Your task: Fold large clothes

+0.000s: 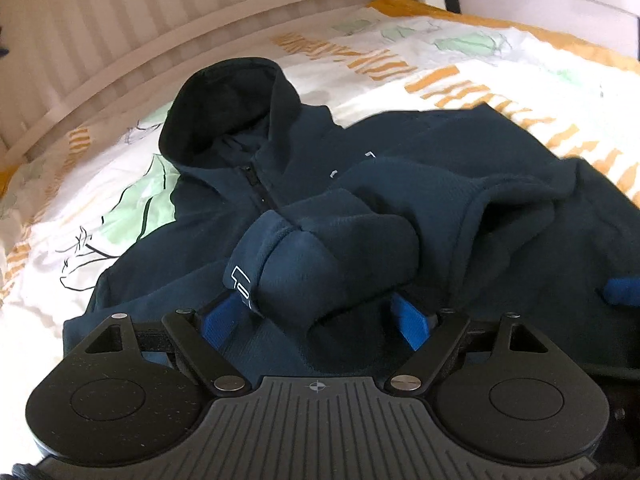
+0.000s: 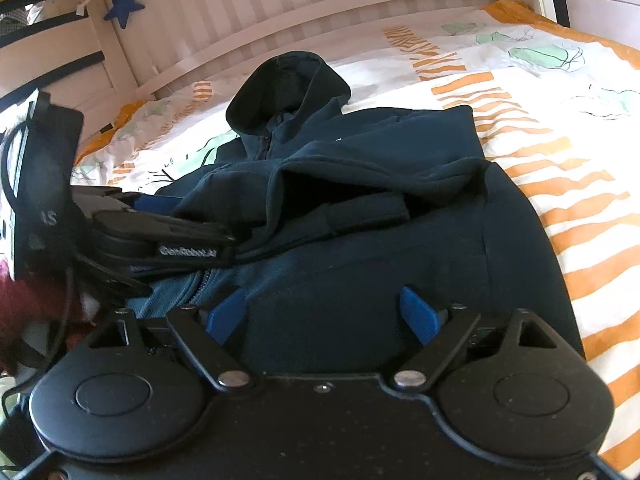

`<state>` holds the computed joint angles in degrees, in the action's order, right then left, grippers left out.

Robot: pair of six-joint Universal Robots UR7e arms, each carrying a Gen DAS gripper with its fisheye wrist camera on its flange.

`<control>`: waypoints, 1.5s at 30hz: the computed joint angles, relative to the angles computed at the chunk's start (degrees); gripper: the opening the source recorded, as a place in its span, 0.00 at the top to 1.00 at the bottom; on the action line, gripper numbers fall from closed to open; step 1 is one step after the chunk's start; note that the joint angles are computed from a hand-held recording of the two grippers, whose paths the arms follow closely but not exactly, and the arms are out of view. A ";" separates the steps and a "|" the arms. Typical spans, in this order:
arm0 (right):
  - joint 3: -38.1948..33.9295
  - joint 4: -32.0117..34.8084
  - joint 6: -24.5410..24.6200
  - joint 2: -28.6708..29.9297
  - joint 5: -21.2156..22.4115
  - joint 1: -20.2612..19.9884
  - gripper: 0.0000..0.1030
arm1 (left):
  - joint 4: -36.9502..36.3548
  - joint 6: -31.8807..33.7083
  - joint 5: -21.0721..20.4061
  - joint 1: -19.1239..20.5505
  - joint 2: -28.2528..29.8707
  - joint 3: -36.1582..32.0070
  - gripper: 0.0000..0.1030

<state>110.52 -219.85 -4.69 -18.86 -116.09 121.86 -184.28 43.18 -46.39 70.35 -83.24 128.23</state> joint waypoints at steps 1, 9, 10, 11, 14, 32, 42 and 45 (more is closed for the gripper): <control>0.05 0.00 -0.06 -0.04 0.07 -0.01 0.16 | 0.54 -1.37 -0.53 0.24 0.01 -0.51 0.40; 0.16 -0.08 -0.12 -0.07 0.06 -0.01 0.16 | 1.54 -16.71 -4.40 3.35 -3.82 -3.99 0.60; 0.18 -0.10 -0.12 -0.07 0.02 0.03 0.16 | 2.76 -18.30 -4.39 4.10 -4.66 -4.24 0.59; 0.18 -0.10 -0.12 -0.07 0.02 0.03 0.16 | 4.34 -19.98 -4.54 4.95 -5.55 -4.52 0.59; 0.21 -0.06 -0.06 -0.11 -0.04 0.07 0.16 | 10.32 -25.39 -6.20 7.94 -8.02 -5.92 0.59; -0.71 1.94 -1.11 0.06 -1.49 0.66 0.15 | 16.87 -34.45 -22.01 14.61 -11.90 -8.89 0.38; -0.86 2.39 -1.67 0.13 -1.69 0.67 0.14 | 19.98 -39.47 -21.29 15.60 -8.99 -12.67 0.36; -1.09 3.04 -2.59 0.16 -2.16 0.89 0.13 | 20.28 -40.10 -22.24 16.14 -8.74 -12.85 0.35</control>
